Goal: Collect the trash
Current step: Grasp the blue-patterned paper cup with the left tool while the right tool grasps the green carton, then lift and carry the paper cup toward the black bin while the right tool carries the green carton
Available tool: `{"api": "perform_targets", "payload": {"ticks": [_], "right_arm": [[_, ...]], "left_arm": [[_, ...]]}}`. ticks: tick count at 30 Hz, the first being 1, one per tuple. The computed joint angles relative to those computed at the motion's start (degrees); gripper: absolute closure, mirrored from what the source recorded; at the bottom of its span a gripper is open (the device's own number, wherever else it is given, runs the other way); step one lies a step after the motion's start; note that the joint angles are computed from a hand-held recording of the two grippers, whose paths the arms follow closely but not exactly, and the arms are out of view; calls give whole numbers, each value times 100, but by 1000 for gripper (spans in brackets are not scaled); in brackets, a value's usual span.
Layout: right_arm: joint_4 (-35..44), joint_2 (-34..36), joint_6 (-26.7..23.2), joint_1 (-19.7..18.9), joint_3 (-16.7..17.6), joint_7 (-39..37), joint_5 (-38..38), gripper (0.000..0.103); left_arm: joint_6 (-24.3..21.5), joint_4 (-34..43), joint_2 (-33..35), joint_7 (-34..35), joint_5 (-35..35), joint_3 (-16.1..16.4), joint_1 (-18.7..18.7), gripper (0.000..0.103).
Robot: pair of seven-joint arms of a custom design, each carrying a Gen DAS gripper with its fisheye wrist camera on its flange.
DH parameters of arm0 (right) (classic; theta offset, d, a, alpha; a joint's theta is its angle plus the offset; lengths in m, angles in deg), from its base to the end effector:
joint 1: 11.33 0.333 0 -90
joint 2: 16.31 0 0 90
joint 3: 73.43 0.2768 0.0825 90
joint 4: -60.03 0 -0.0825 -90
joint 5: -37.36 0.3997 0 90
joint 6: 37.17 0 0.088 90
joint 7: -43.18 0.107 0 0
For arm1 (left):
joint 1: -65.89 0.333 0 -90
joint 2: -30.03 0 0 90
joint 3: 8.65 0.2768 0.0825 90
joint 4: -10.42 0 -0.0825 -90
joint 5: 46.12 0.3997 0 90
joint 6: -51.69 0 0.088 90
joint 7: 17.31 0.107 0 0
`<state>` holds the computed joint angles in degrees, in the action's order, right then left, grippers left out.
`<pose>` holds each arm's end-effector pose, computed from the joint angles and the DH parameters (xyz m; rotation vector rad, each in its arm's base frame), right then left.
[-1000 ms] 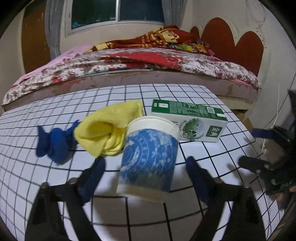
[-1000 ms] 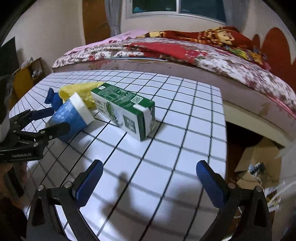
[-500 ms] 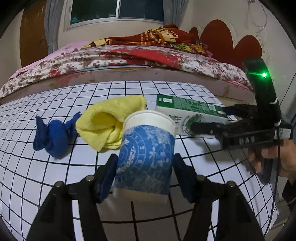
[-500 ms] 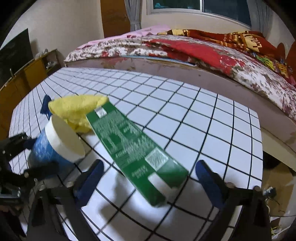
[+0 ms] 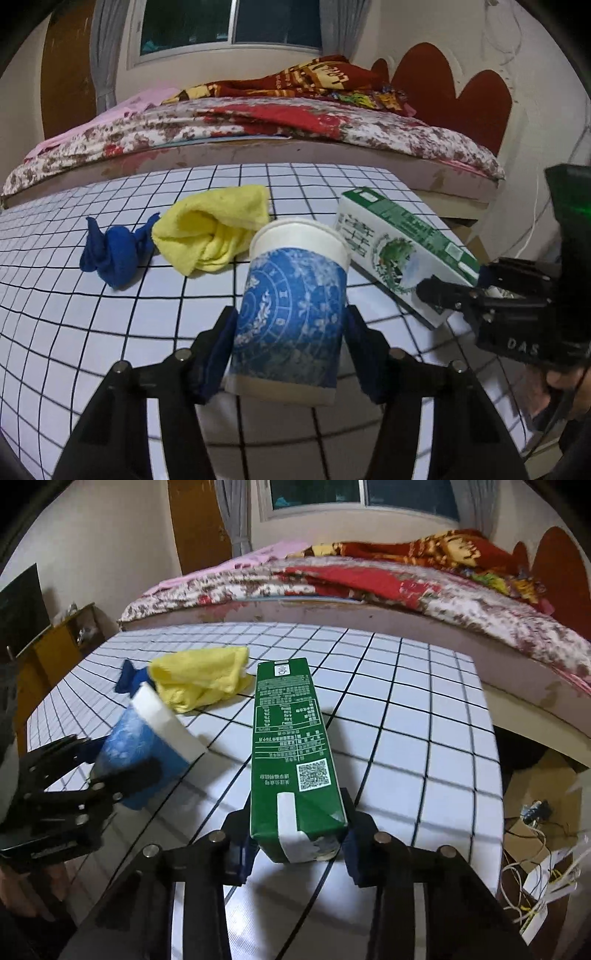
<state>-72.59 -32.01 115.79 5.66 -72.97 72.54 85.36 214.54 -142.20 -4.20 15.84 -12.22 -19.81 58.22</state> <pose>0.5102 0.1374 0.4709 -2.1353 0.9614 -0.3728 0.4064 -0.1691 0.4604 -1.8503 1.5911 -0.8290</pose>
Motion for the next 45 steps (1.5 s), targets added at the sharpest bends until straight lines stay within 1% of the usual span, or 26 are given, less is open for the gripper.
{"api": "perform_targets", "payload": {"ticks": [3, 8, 17, 20, 25, 30, 34, 39, 45], "right_arm": [[-485, -545, 226, -21, -51, -103, 78, 63], [-1129, -1443, 136, -211, -218, 18, -154, 63], [-2034, -2936, -448, -938, -568, 430, -773, 63], [-2265, -3355, -617, -1169, -654, 467, -922, 63], [-2591, -3966, -915, -1590, -891, 488, -1056, 63], [-2838, -4321, -1180, -2042, -1063, 385, -1214, 63], [-2943, -4463, -1241, -2296, -1167, 228, -1274, 63], [-2934, -4414, -1376, -2593, -1341, 54, -1291, 63], [-2911, -4327, -1525, -2960, -1471, -103, -1297, 63]], "left_arm": [[-76, -123, -236, -52, -62, -45, -124, 44], [-190, -321, -640, -151, -149, -151, -364, 44], [-406, -390, -1034, -396, -230, -416, -890, 44], [-520, -325, -1089, -466, -209, -549, -1071, 44], [-727, -180, -1043, -614, -152, -760, -1327, 44], [-844, 6, -840, -733, -112, -874, -1541, 44], [-876, 233, -557, -836, -45, -972, -1627, 44], [-880, 585, -143, -952, 102, -1123, -1692, 44], [-910, 965, 314, -1003, 256, -1249, -1826, 44]]}}
